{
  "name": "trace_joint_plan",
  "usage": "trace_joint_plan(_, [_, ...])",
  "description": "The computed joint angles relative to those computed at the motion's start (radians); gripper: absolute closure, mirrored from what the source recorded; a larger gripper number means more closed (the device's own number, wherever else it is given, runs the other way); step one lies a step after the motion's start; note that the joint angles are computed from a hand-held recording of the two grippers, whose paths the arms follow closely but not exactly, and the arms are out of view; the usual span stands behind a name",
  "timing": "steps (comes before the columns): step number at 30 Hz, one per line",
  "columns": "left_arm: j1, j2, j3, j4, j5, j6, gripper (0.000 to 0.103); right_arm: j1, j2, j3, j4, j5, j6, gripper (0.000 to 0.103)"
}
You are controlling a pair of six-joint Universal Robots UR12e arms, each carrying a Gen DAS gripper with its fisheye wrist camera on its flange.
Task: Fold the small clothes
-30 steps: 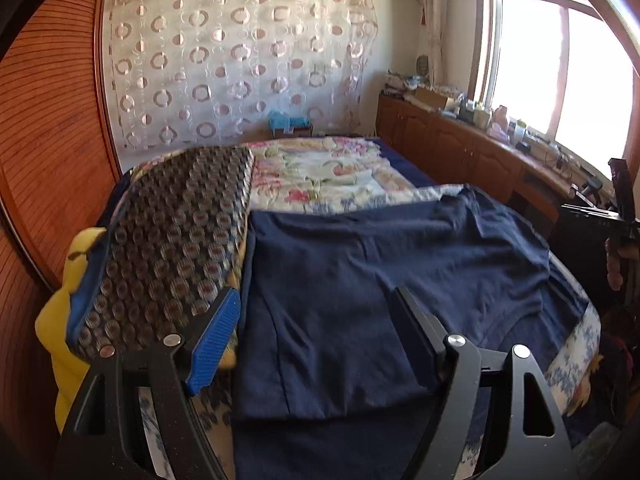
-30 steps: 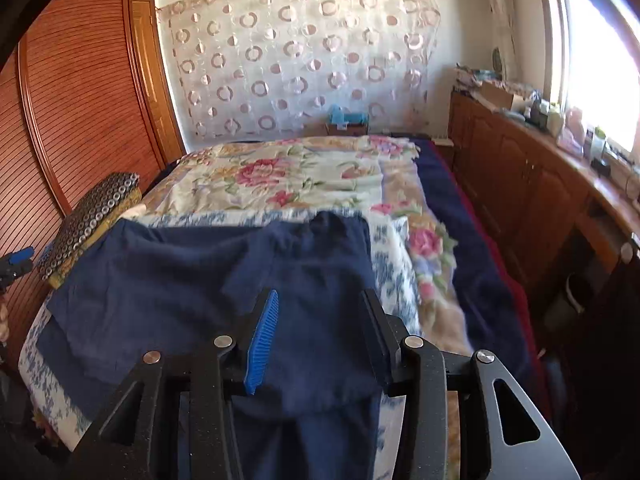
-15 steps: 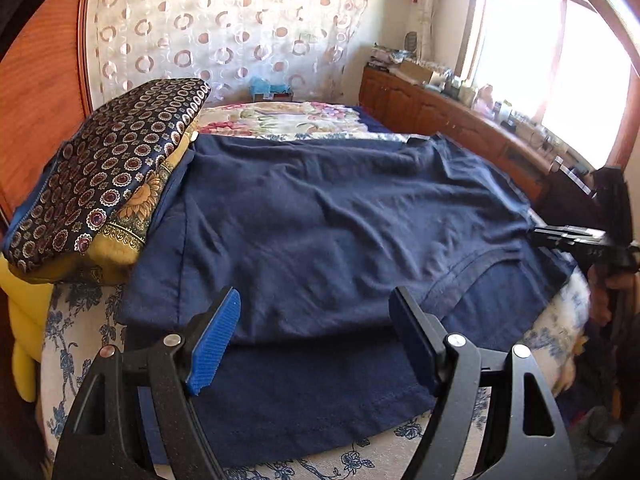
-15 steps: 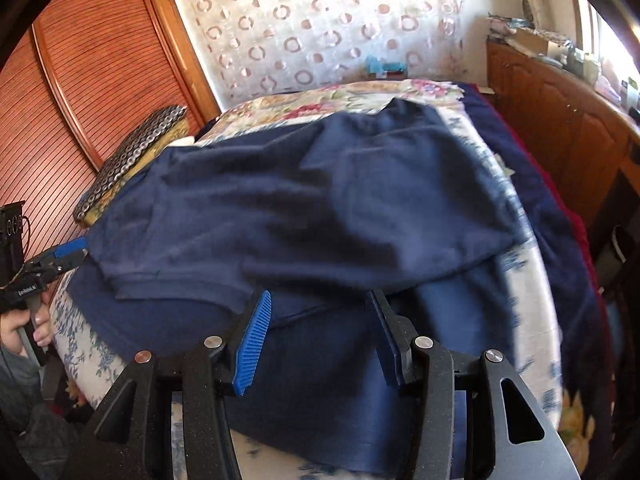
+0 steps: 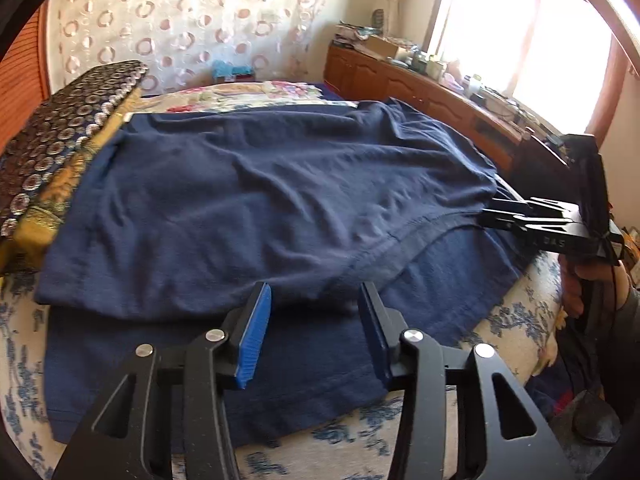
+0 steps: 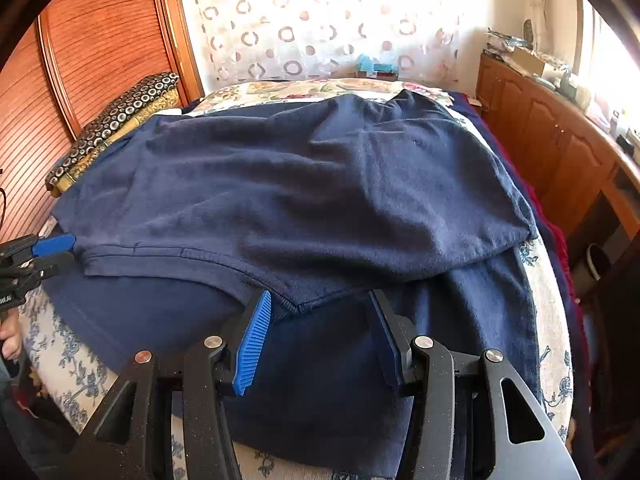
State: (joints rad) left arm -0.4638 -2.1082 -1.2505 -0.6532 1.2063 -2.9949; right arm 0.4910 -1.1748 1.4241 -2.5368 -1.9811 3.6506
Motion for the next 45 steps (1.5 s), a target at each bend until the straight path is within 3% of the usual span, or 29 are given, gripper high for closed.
trace_joint_plan(4, [-0.008, -0.006, 0.01, -0.025, -0.012, 0.021, 0.057, 0.002, 0.003, -0.003, -0.002, -0.013, -0.019, 0.068])
trace_joint_plan(6, [-0.015, -0.014, 0.024, -0.044, 0.01, 0.031, 0.057, 0.001, -0.002, 0.007, -0.024, 0.0, -0.044, 0.086])
trace_joint_plan(9, [-0.017, -0.018, 0.034, -0.058, 0.018, 0.042, 0.057, 0.008, -0.001, 0.008, -0.034, -0.014, -0.064, 0.093])
trace_joint_plan(10, [-0.017, -0.018, 0.036, -0.06, 0.015, 0.044, 0.06, 0.012, 0.002, 0.005, -0.037, -0.021, -0.066, 0.093])
trace_joint_plan(11, [-0.017, -0.018, 0.035, -0.053, 0.02, 0.045, 0.075, 0.011, -0.002, 0.012, -0.047, -0.017, -0.07, 0.094])
trace_joint_plan(12, [-0.018, -0.018, 0.034, -0.045, 0.031, 0.045, 0.083, 0.015, 0.004, 0.013, -0.064, -0.016, -0.068, 0.095])
trace_joint_plan(14, [-0.014, -0.017, 0.027, -0.026, 0.018, 0.043, 0.09, 0.017, 0.005, 0.025, -0.113, -0.002, -0.069, 0.095])
trace_joint_plan(18, [-0.006, -0.003, 0.002, 0.034, -0.003, 0.035, 0.092, 0.03, 0.02, 0.025, -0.178, -0.007, -0.066, 0.095])
trace_joint_plan(24, [0.006, 0.038, -0.044, 0.105, -0.039, 0.017, 0.093, 0.044, -0.014, 0.065, -0.243, -0.003, -0.073, 0.096])
trace_joint_plan(33, [0.015, 0.058, -0.073, 0.082, -0.048, 0.012, 0.092, 0.057, -0.042, 0.112, -0.246, 0.048, -0.048, 0.095])
trace_joint_plan(36, [0.011, 0.058, -0.079, 0.089, -0.032, 0.003, 0.089, 0.042, -0.056, 0.134, -0.261, 0.077, -0.018, 0.087])
trace_joint_plan(41, [0.016, 0.067, -0.097, 0.15, -0.036, -0.011, 0.058, 0.032, -0.089, 0.171, -0.267, -0.027, 0.023, 0.072])
trace_joint_plan(43, [0.021, 0.068, -0.097, 0.164, -0.036, -0.025, 0.053, 0.029, -0.097, 0.176, -0.243, -0.085, 0.045, 0.064])
trace_joint_plan(45, [0.024, 0.067, -0.094, 0.172, -0.023, -0.037, 0.041, 0.018, -0.104, 0.181, -0.226, -0.107, 0.064, 0.063])
